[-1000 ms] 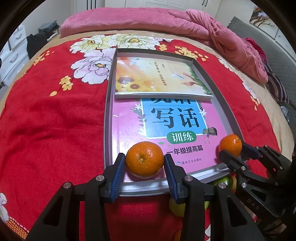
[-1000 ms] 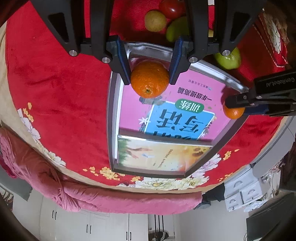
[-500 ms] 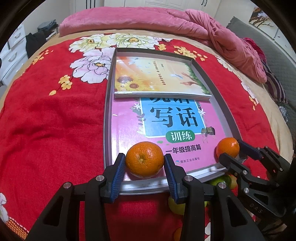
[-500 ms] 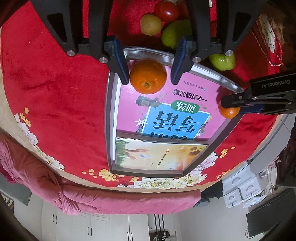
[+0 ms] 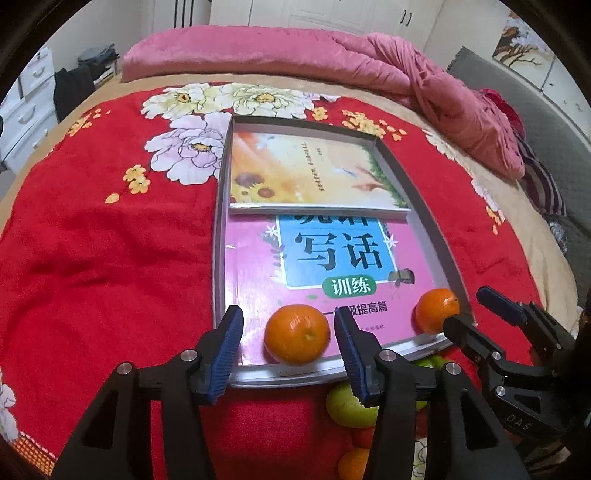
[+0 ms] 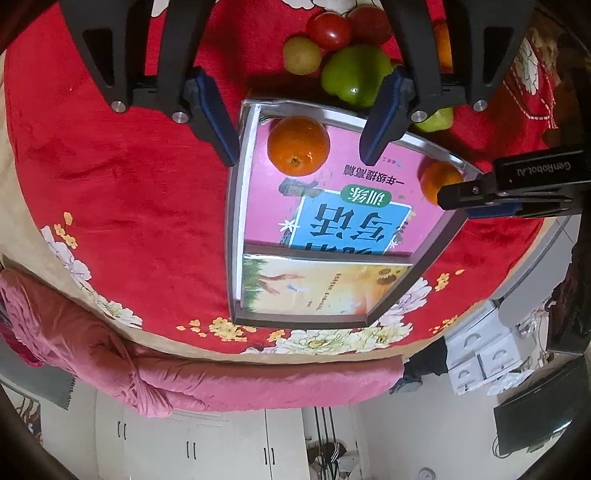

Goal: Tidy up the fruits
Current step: 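Lower the oranges onto the book and open both tools, then withdraw both open tools from the tray back toward the remaining fruit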

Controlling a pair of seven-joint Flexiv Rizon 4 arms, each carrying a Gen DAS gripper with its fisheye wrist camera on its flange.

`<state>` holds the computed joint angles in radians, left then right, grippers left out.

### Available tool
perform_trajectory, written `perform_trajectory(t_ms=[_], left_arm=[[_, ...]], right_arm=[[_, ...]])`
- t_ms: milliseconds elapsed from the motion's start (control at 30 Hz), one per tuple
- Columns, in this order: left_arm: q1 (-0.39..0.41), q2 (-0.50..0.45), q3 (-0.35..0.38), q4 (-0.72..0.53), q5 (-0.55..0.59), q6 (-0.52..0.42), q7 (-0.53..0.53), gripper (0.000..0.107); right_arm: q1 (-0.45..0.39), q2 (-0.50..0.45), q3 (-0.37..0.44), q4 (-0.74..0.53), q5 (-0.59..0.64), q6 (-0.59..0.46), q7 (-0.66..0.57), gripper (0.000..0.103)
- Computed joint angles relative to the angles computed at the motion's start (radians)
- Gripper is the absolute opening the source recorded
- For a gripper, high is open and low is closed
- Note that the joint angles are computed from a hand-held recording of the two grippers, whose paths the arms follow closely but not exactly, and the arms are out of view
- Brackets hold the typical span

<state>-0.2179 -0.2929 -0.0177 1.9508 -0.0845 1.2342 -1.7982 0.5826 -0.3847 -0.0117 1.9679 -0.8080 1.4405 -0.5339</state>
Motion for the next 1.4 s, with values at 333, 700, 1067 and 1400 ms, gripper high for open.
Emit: perform_trajectory(t_ms=[333,700,1067,1400], left_arm=[[0.010,0.055,-0.011,0.044,-0.032,0.052,0.015,0.066],[0.002,0.117,-0.011,0.067,-0.020,0.084,0.023,0.078],[0.010,0.169,-0.025,0.113,-0.052,0.093,0.041,0.079],[0.007,0.196,-0.031,0.149,-0.073,0.094,0.057,0.079]], right_arm=[[0.033,0.043,-0.085,0.036,-0.123,0.069,0.141,0.074],[-0.005,0.081,-0.143,0.028,-0.446,0.168,0.445,0.088],[-0.120,0.108,-0.076,0.011,-0.654,0.196,0.645,0.091],[-0.222,0.113,0.047,0.011,-0.698,0.171,0.652,0.092]])
